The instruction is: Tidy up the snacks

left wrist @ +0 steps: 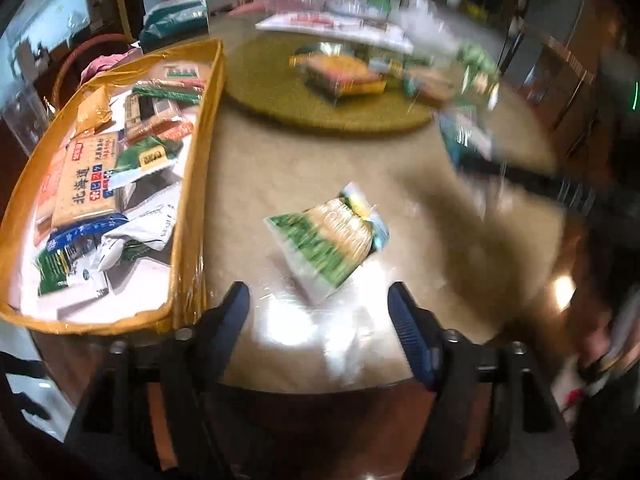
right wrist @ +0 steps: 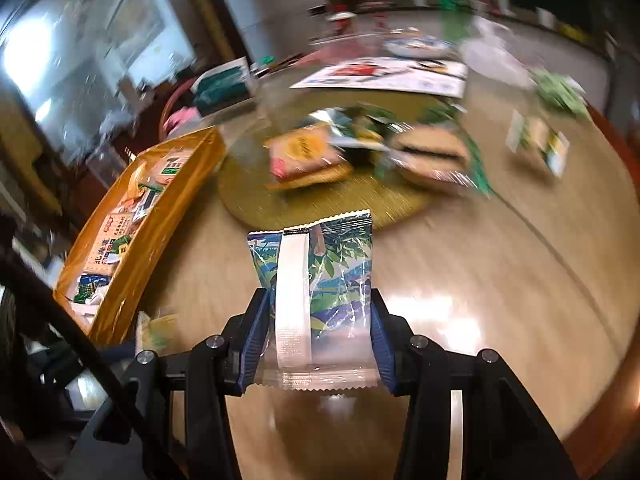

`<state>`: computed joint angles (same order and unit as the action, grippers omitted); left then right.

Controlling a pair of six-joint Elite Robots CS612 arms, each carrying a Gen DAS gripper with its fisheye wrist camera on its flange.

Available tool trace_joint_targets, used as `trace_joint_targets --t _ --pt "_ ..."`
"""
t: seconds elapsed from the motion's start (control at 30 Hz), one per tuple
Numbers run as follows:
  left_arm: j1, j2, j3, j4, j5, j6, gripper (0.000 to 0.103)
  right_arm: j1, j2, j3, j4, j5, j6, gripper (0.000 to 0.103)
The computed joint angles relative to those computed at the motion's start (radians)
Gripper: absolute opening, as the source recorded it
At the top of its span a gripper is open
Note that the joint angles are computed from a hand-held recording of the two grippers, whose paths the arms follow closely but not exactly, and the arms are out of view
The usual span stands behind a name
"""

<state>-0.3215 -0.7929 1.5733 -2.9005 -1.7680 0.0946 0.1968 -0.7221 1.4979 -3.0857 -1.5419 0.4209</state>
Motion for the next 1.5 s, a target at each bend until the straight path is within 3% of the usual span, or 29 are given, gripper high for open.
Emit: trace_joint_targets --t 0.07,0.17,0.4,0.5,0.67,0.7,0.83,1.07,1.17,1.23,1.37,1.5 --pt "0.008 -0.011 0.028 -0.058 -0.024 -0.014 0.079 -0.003 -0.004 0.041 -0.064 0.0 0.049 0.047" --pt "0.018 -0.02 0.047 -0.067 -0.048 -0.032 0.08 -0.003 -0.006 0.073 -0.111 -0.007 0.098 0.047" --pt "0.023 -0.011 0.022 -0.021 -0.119 -0.099 0.08 0.01 -0.004 0.062 -0.103 -0.055 0.083 0.047" --pt "0.004 -0.002 0.002 -0.029 -0.083 -0.091 0.08 0.013 -0.006 0.074 -0.127 -0.069 0.075 0.048" --pt "-0.027 0.024 -0.041 0.025 -0.014 -0.044 0.061 0.017 -0.005 0.081 -0.145 -0.093 0.069 0.048" --pt "-0.033 0.03 -0.048 0.042 0.006 -0.032 0.051 0.018 -0.005 0.081 -0.146 -0.095 0.065 0.048" --pt "-0.036 0.035 -0.038 0.007 0.032 -0.045 0.045 0.02 -0.003 0.078 -0.14 -0.096 0.053 0.048" --pt "-0.007 0.007 0.021 -0.093 -0.037 -0.108 0.042 0.022 -0.001 0.074 -0.141 -0.088 0.027 0.048" --pt "0.017 -0.015 0.047 -0.139 -0.106 -0.138 0.042 0.024 -0.003 0.086 -0.191 -0.071 -0.006 0.048" --pt "0.033 -0.029 0.064 -0.187 -0.11 -0.161 0.042 0.026 -0.007 0.087 -0.189 -0.066 -0.003 0.047" --pt "0.066 -0.039 0.057 -0.197 -0.107 -0.212 0.042 0.031 -0.01 0.062 -0.197 0.041 0.017 0.047" --pt "0.096 -0.03 0.029 -0.21 -0.053 -0.247 0.042 0.049 0.009 -0.028 -0.142 0.124 -0.053 0.047"
